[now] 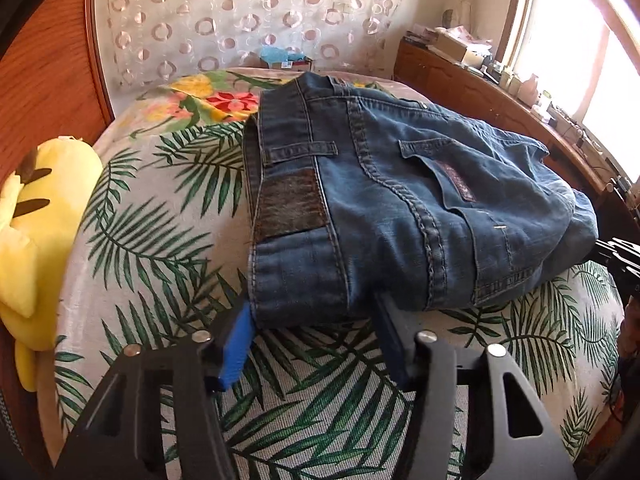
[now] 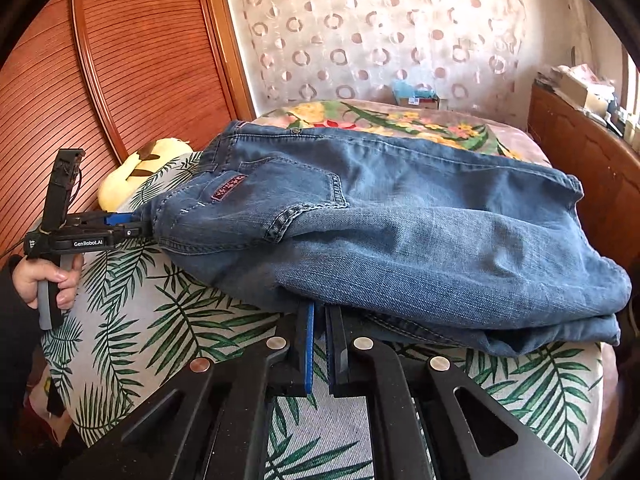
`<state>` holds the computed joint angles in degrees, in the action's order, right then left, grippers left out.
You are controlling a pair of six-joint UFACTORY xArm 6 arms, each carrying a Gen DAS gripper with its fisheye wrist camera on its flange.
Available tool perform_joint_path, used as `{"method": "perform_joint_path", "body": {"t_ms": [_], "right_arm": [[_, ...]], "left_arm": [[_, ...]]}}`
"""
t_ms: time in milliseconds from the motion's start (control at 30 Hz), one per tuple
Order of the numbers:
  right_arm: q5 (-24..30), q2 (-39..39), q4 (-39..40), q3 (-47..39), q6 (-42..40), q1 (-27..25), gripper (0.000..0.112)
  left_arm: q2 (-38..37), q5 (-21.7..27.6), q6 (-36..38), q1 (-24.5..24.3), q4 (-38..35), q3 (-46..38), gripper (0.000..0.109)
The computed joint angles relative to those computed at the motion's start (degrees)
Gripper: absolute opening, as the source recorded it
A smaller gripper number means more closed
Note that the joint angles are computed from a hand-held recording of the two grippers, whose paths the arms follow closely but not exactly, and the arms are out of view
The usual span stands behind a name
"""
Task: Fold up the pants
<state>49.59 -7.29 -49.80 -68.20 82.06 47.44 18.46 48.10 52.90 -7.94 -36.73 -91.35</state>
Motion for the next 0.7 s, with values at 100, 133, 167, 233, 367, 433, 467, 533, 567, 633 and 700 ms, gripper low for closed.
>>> {"method": "perform_joint_path", "body": {"t_ms": [100,133,167,233,367,433,467,533,567,633,700], "right_arm": [[0.02,-0.49,0.11,-0.13,-0.77,-0.11,0.004],[0.17,-0.73,-0.11,-0.15,-0.78,-0.04,0.004],[0.43,-0.96,-0.36,-0.28,-0.95,-0.01,0.004],[1.68,-0.91,-1.38,-1.49,-1.42,0.33,0.004],[5.70,-0.44,-3.75,-5.50,-3.23,1.85,0.004],[7.46,-0.28,-4.72,-7.52,-3.80,3.00,0.004],[8.15,-0.13,-5.22,-8.74,-4.22,3.68,0.004],[9.46,0.30,-6.37,-10.69,-4.62,5.36,0.004],[10.15,0.84,-6.80,-12.10,-5.01,6.35,0.004],[10.37,1.55,-7.27,-13.54,-5.01,8.07,0.004],[9.68,2.39,-7.02,-14.50,-4.80,10.00,0.004]], "left_arm": [[-1.01,0.32,0.65,0.04,-0.88,0.34,0.030],[-1.80,-0.47,1.20,-0.20,-0.74,1.09,0.025],[-2.68,-1.45,1.94,-0.43,-0.89,1.86,0.022],[-4.25,-2.41,2.31,-0.76,-1.08,2.42,0.020],[-6.02,-1.85,1.66,-0.24,-3.19,-0.61,0.016],[-6.70,-1.17,1.78,0.51,-3.97,-2.19,0.015],[-7.51,-0.92,1.90,0.98,-4.17,-2.69,0.014],[-8.68,-0.11,2.62,2.20,-5.22,-3.20,0.014],[-9.64,0.46,3.14,3.17,-5.64,-3.38,0.014],[-11.35,0.33,4.36,4.63,-6.80,-2.46,0.013],[-14.15,0.35,6.75,6.68,-8.33,0.05,0.013]]}}
